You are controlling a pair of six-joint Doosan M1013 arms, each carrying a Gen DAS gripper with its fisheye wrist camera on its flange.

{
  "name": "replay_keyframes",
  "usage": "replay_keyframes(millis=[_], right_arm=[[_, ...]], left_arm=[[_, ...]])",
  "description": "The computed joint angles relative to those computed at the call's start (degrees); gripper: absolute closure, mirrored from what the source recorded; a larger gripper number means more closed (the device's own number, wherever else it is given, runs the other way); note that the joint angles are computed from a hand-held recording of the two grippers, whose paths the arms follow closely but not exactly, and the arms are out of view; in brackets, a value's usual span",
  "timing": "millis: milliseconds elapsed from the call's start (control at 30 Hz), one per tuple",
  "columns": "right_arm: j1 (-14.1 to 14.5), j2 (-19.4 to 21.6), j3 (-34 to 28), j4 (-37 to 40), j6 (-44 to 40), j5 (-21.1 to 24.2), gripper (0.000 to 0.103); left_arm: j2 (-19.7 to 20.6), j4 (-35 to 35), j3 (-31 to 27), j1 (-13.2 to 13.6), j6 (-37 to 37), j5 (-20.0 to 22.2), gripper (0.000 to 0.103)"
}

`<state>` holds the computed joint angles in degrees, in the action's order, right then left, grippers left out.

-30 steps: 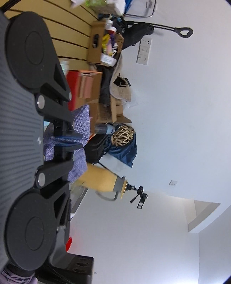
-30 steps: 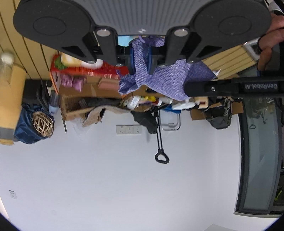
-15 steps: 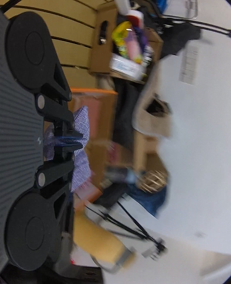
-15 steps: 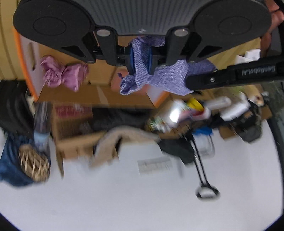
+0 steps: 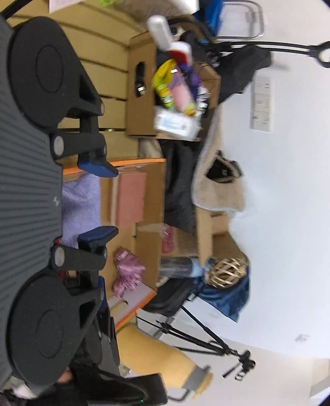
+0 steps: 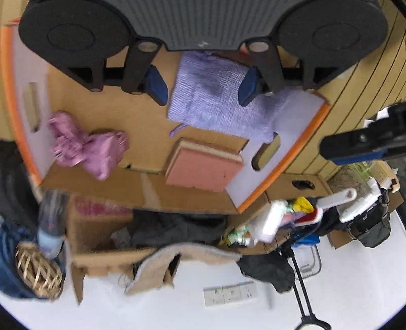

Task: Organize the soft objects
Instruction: 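Carry the purple cloth bag into the box and open both grippers, then withdraw both grippers from the box toward the plush toys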

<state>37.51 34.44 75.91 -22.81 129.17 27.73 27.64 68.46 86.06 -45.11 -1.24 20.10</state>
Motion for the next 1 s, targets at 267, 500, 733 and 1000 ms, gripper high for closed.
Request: replay_keyframes(millis=[267, 500, 733, 1000], right_arm=[[3.7, -12.9, 11.8, -30.1, 26.7, -1.5, 0.031], [9.8, -22.5, 23.7, -53.6, 51.8, 4.1, 0.031], [22.6, -25.9, 38.5, -81.3, 80.6, 19.4, 0.021], [34.8, -19.3, 45.0, -81.3, 95.5, 37.3, 0.014]], left_arm=[[-8.1, 18.5, 7.3, -5.6, -16.5, 8.1, 0.053], [-14.2, 25.2, 15.3, -12.9, -24.6, 19.3, 0.050], [-16.1, 32.3, 26.6, -26.0, -37.5, 40.5, 0.016], [-11.9, 29.3, 32.7, -38.3, -51.4, 55.6, 0.001]])
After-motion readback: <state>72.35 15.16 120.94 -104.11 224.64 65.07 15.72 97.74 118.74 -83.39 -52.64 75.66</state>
